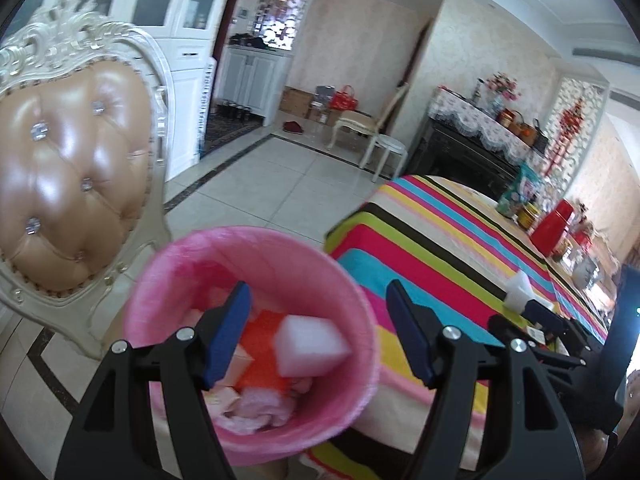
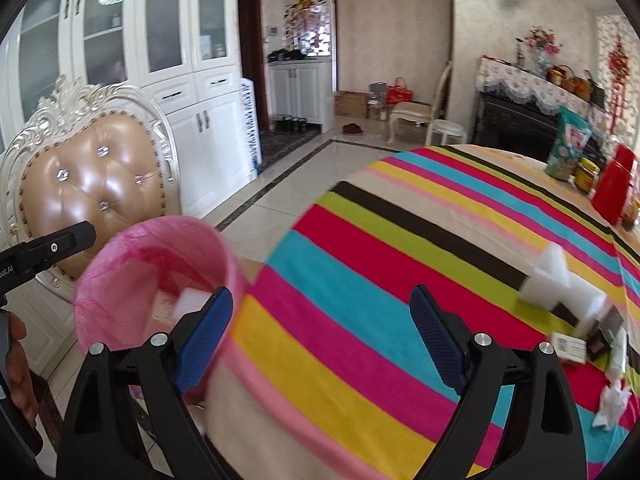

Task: Collect trash
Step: 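Move both tools back to the table and grasp the crumpled tissue with the right tool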

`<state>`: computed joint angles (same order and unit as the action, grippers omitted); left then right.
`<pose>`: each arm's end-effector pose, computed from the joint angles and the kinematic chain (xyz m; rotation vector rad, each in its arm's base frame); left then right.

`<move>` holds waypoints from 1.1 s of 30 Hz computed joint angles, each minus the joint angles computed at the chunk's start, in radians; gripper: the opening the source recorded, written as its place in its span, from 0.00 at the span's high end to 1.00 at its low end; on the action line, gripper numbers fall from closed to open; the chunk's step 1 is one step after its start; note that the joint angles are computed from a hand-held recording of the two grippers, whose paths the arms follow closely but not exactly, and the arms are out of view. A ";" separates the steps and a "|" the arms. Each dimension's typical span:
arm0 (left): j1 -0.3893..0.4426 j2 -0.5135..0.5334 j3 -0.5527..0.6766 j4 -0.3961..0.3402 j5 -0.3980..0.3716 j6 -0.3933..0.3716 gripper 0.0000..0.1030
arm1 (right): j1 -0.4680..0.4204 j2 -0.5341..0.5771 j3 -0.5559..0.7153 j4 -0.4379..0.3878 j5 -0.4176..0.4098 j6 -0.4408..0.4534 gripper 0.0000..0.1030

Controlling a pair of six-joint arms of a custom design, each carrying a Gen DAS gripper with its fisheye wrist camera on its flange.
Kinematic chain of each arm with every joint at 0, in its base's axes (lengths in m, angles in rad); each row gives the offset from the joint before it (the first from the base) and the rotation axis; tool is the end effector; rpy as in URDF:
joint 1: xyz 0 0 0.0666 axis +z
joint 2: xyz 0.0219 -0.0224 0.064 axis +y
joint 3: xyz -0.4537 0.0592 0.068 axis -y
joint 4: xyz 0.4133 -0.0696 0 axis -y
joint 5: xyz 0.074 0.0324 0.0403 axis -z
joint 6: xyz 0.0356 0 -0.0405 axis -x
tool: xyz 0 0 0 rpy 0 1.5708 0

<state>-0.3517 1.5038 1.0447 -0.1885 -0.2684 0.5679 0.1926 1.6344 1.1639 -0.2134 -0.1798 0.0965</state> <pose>0.4877 -0.1693 0.3392 -0.3834 2.1664 -0.2190 0.5597 0.1152 0.3227 -0.4198 2.2145 0.2541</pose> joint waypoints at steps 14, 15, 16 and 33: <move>-0.166 0.211 0.241 -0.034 0.054 -0.068 0.34 | -0.293 -0.031 -0.086 0.036 0.025 0.003 0.18; -0.176 0.226 0.261 -0.043 0.056 -0.072 0.34 | -0.318 -0.025 -0.087 0.034 0.025 0.002 0.18; -0.185 0.241 0.280 -0.048 0.060 -0.076 0.34 | -0.332 -0.019 -0.085 0.031 0.030 -0.001 0.18; -0.302 0.456 0.574 -0.177 0.112 -0.148 0.34 | -0.495 0.126 0.002 -0.046 0.092 -0.033 0.18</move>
